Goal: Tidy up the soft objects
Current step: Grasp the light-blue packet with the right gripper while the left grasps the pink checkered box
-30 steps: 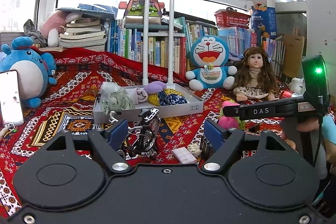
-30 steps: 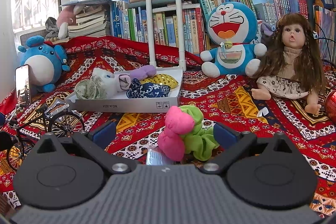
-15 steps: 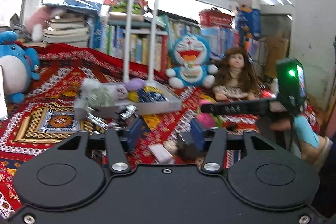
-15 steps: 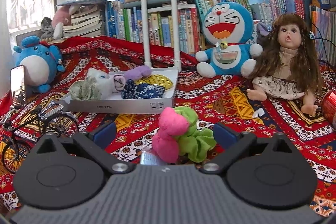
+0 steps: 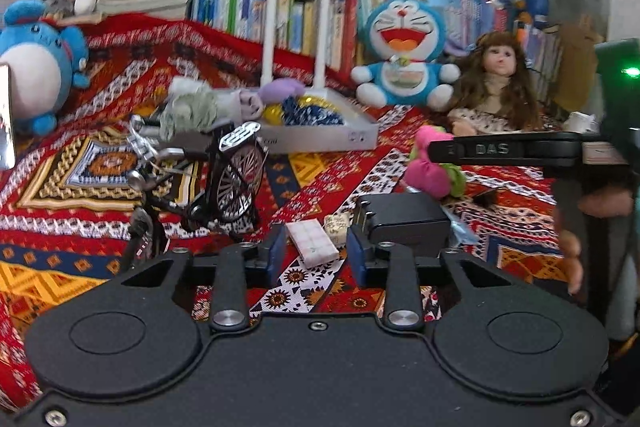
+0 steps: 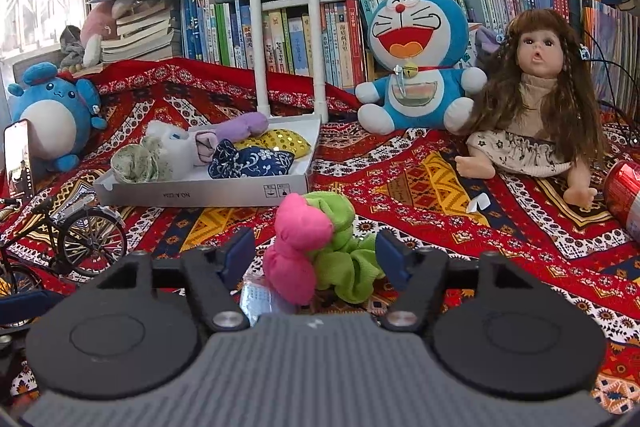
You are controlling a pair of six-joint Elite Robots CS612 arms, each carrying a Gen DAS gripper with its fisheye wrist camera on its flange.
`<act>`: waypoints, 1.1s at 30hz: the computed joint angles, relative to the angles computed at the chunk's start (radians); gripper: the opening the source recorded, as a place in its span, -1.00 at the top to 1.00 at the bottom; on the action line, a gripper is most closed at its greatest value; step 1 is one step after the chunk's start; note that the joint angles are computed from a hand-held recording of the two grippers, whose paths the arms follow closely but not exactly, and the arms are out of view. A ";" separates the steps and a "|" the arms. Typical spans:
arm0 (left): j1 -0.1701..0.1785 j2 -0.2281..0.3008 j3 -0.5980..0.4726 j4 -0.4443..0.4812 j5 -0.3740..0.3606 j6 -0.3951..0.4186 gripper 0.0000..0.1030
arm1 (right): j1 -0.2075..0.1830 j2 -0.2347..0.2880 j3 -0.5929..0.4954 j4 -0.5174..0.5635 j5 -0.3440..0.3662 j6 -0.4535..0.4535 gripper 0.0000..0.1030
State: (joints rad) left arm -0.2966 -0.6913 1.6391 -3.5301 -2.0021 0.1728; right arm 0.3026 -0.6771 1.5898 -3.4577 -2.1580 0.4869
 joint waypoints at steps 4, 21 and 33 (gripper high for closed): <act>-0.010 0.011 -0.017 0.027 0.034 -0.034 0.42 | 0.002 -0.003 0.010 0.006 0.011 0.007 -0.40; -0.042 0.034 -0.030 0.028 0.124 -0.100 0.42 | 0.003 -0.026 0.137 -0.145 0.180 0.048 -0.40; -0.045 0.044 -0.047 0.024 0.119 -0.115 0.50 | -0.002 -0.002 0.108 -0.143 0.209 0.071 -0.06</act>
